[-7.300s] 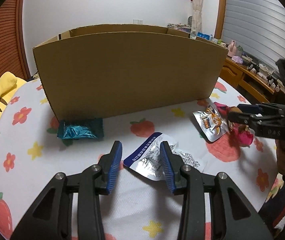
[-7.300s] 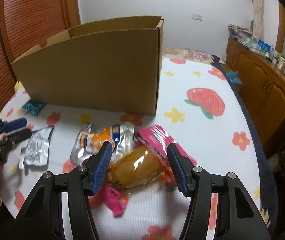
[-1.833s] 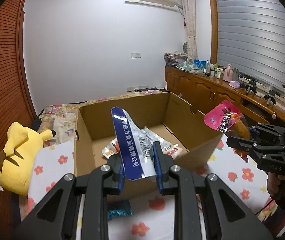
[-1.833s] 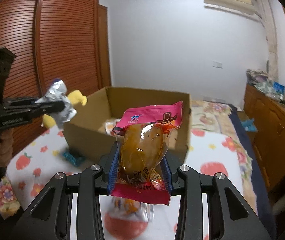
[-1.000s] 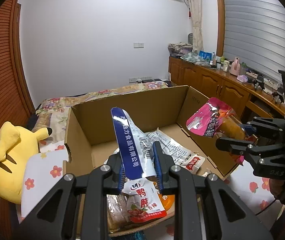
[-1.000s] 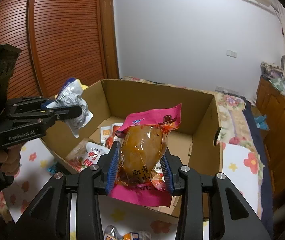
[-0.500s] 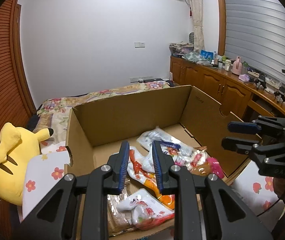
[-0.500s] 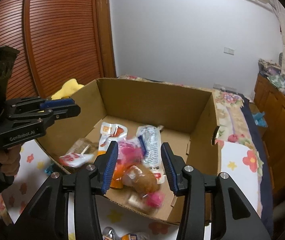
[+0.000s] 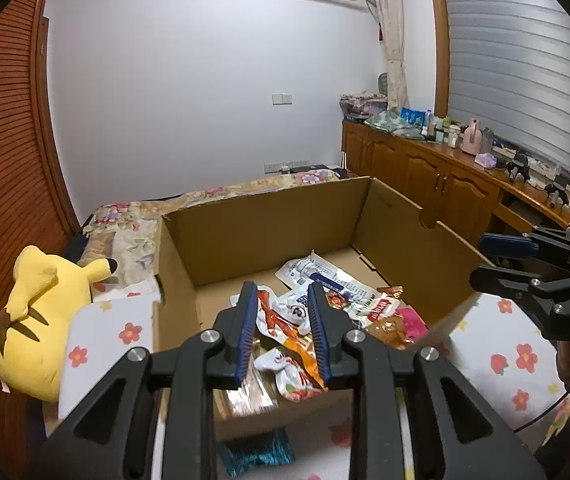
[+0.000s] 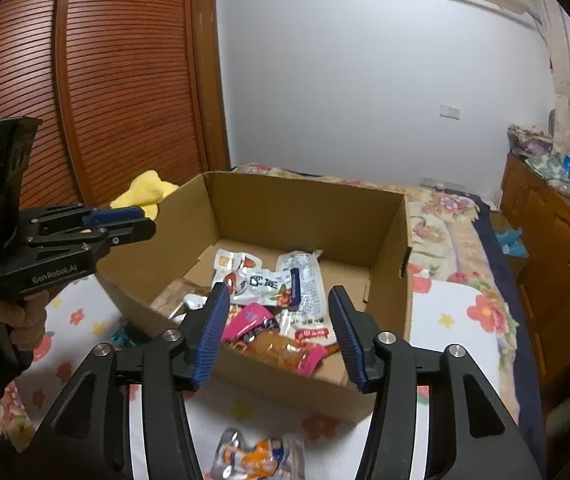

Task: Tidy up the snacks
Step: 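Open both tools to drop the snacks into the box, then lower the left tool to the teal candy while the right tool approaches the silver-orange pouch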

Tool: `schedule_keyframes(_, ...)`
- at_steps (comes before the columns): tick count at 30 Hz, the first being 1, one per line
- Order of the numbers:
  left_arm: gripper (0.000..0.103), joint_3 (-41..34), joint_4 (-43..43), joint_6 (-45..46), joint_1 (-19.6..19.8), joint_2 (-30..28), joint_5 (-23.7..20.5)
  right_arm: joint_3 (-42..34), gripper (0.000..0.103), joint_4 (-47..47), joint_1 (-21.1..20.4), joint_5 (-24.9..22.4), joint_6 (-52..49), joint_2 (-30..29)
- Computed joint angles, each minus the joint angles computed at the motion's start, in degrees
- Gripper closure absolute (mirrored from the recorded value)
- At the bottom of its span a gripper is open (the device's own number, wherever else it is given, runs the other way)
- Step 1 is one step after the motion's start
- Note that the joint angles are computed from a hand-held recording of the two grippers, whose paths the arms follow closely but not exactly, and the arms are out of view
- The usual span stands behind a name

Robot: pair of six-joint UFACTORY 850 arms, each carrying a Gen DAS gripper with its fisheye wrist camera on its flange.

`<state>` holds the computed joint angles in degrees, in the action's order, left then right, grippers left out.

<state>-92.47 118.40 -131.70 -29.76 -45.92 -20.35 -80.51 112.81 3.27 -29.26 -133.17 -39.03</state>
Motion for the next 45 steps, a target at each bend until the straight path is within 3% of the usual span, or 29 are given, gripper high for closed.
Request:
schedule_keyframes(10,0.061,11.9,7.3,-10.1,-2.1,7.3,-4.9,11.6,0.035,8.5,-0.4,-1.1,-8.8,7.7)
schedule_keyframes(19,0.053,18.1,7.4,-13.0,-2.8,9.0,-6.1,17.2,0.021,15.0,0.0,-1.0,-14.6,9.3)
schedule_keyframes(36,0.052,14.2,3.4,-11.7,-0.9,0.8,0.3,8.4,0.020,7.2,2.3,10.1,-6.7,-2.2)
schedule_keyframes(45,0.049,10.3,-3.8,-4.4,-0.6,-2.0,2.2,4.7,0.020,-0.1,2.6,13.8,-0.1,-5.2)
